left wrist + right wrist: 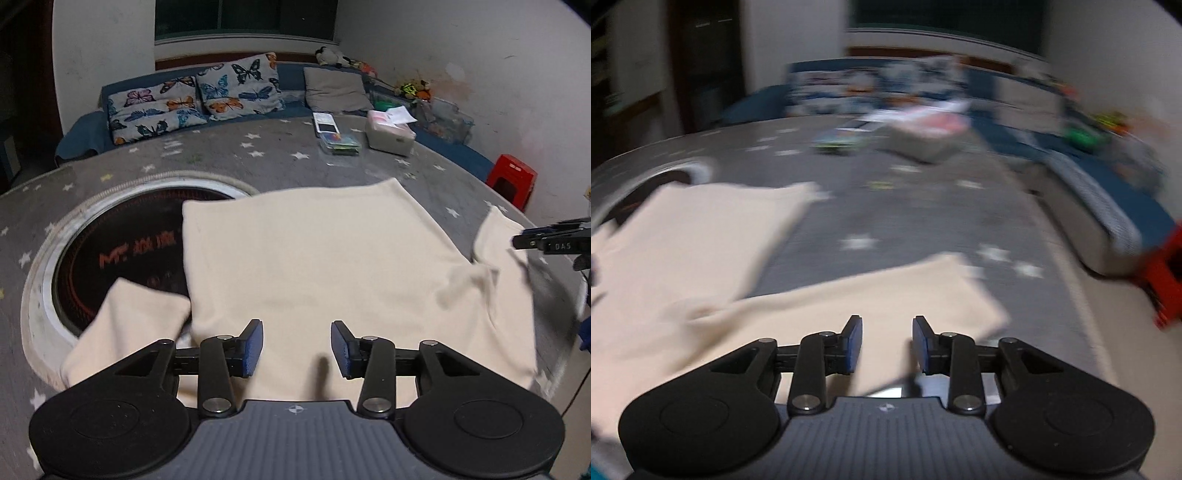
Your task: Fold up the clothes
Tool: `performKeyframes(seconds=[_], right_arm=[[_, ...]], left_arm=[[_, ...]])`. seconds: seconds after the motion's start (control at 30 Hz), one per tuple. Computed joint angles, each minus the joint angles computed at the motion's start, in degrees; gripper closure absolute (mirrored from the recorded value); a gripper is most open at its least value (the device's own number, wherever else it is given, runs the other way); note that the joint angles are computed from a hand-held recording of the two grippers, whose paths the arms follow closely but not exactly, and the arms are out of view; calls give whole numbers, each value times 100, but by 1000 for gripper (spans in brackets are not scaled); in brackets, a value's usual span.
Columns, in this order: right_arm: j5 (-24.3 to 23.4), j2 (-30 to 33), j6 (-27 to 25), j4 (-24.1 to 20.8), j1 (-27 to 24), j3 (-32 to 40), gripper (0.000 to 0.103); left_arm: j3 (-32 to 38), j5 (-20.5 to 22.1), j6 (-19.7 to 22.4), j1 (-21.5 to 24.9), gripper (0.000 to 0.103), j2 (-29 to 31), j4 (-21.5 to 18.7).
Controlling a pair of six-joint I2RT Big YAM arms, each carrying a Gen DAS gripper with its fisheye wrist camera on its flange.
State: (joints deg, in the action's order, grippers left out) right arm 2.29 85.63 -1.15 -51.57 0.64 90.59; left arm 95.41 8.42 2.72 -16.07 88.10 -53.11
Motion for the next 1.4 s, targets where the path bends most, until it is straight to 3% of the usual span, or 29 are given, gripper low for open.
performKeyframes(seconds=[0.1,0.27,0.33,0.53,0.67,0.8,0.93,1.07,1.3,1.4], right_arm=[[431,127,230,115,-202,17,69],[114,215,656,247,-450,6,71],[39,206,609,261,-444,0,94],[1032,212,85,146,-274,59,95],[1075,274,57,44,-279,209,86],[573,324,-9,-18,-215,516,86],[-371,701,-91,-401,-49,1181,86],[-902,1202,-243,-746,188,1892,86],[-1167,2177,-332,-1342,494,3079,84],[-1111,2483,-329,-1440,575,3387,85]], left_arm=[[248,-160,24,-21,57,195,-27],[703,-429,-64,1,57,550,-101],[885,-579,-133,16,55,693,-113],[1347,-890,-306,126,55,1042,-277],[1602,-1037,-323,174,53,1253,-370],[1985,-1031,-354,205,52,1546,-522],[2384,-1123,-356,191,51,1869,-629],[2790,-1183,-367,202,51,2188,-808],[3366,-1215,-299,230,56,2640,-991],[3529,-1115,-185,247,75,2751,-1005]])
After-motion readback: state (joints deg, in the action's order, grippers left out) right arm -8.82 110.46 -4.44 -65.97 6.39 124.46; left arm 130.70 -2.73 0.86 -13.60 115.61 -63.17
